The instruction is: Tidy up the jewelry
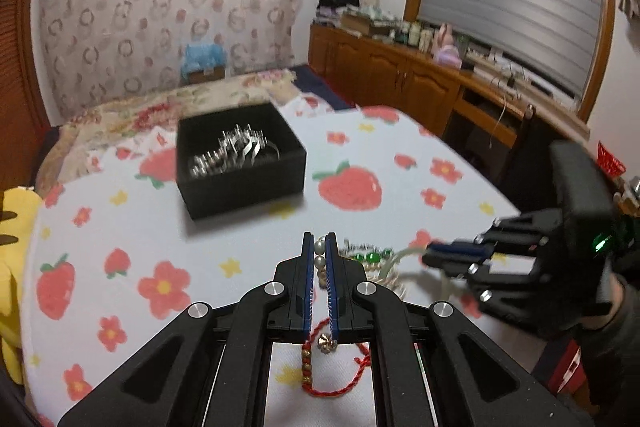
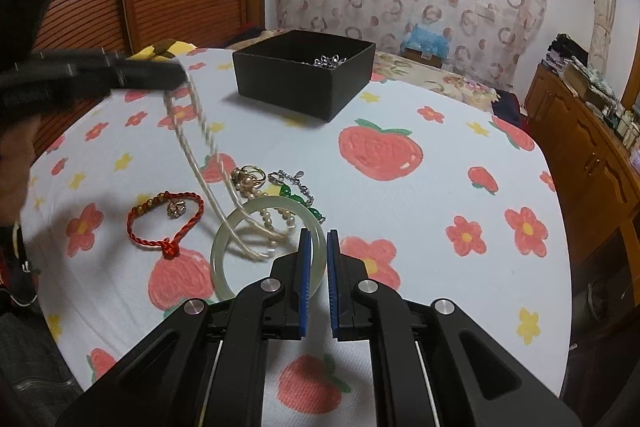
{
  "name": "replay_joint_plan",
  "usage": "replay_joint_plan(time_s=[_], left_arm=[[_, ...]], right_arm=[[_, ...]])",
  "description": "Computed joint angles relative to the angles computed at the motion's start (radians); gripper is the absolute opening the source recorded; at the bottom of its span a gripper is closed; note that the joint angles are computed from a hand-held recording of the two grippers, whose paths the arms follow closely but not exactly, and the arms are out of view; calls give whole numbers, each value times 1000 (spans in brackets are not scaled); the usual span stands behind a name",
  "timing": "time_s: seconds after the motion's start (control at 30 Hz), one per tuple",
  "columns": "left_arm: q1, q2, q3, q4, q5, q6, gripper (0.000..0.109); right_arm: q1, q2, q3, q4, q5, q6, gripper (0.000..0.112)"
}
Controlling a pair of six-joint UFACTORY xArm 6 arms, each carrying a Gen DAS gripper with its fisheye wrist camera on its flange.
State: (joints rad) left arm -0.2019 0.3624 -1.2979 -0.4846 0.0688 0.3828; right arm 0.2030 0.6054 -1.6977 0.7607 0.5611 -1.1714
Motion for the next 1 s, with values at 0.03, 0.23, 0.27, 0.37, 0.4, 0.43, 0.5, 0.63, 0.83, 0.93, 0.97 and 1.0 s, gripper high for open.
replay_joint_plan(time_s=[0.03, 0.23, 0.27, 0.37, 0.4, 0.43, 0.5, 0.63, 0.83, 0.93, 0.97, 1.0], left_arm=[[0, -10, 4, -15, -4, 13, 5], [-7, -72, 21, -144, -30, 130, 5], [-8, -81, 23, -164, -33, 148, 5], [-10, -107, 25, -231, -41, 207, 5], [-10, -114, 26, -236, -45, 211, 5], [-8, -121, 27, -239, -48, 214, 5], [-4, -133, 24, -228, -52, 207, 5], [4, -155, 15, -205, -66, 191, 5], [29, -173, 12, -37, -87, 50, 5], [49, -165, 4, 76, -86, -50, 5], [58, -159, 0, 127, -85, -96, 5], [67, -154, -5, 180, -84, -144, 5]], right_arm=[[1, 0, -1, -5, 0, 2, 9], [3, 10, -16, -27, 12, 24, 9], [4, 14, -21, -31, 14, 29, 9], [6, 22, -34, -39, 19, 40, 9], [7, 24, -38, -42, 20, 44, 9], [8, 25, -40, -43, 21, 45, 9], [9, 26, -41, -46, 19, 47, 8], [18, 37, -61, -73, 13, 66, 8], [23, 55, -104, -85, 22, 87, 9], [27, 61, -130, -82, 27, 90, 9], [28, 65, -142, -80, 28, 92, 9], [29, 70, -156, -79, 31, 94, 9]])
